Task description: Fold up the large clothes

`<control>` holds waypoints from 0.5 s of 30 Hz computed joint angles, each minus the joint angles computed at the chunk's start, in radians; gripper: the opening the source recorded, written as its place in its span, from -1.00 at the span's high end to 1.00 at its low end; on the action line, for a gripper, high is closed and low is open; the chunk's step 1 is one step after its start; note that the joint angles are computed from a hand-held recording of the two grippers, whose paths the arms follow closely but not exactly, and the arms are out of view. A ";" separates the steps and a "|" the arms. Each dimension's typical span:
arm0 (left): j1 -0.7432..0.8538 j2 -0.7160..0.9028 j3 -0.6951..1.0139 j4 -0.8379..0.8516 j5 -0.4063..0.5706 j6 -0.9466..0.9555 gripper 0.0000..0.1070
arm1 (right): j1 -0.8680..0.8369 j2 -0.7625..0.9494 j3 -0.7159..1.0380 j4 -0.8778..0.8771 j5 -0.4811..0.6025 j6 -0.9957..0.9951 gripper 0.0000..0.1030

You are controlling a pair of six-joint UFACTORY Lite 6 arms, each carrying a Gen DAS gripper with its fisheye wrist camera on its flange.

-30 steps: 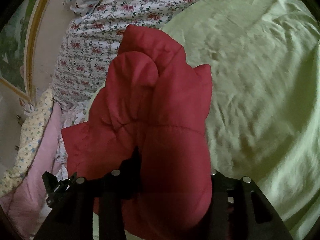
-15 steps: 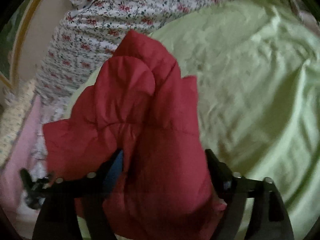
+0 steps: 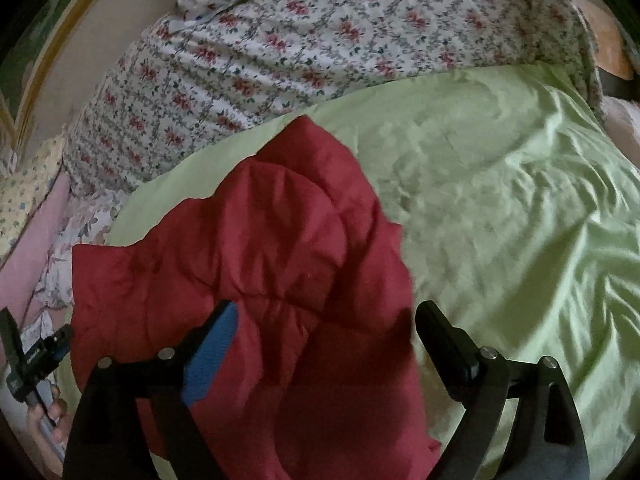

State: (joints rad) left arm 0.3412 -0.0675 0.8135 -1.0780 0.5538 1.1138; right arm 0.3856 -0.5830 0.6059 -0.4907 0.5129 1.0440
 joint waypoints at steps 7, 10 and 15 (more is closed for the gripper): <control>-0.138 0.064 0.035 0.033 -0.117 -0.052 -0.57 | -0.027 0.225 0.140 0.006 -0.052 -0.051 -0.92; -0.185 0.076 0.041 0.090 -0.174 -0.091 0.03 | -0.017 0.306 0.197 -0.036 -0.050 -0.034 -0.87; -0.146 0.087 0.052 0.014 -0.133 -0.002 0.51 | 0.042 0.378 0.235 -0.205 0.013 0.109 0.34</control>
State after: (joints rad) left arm 0.1950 0.0197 0.8654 -1.0645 0.4206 1.1113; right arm 0.4272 -0.2046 0.8412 -0.6961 0.5262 1.1529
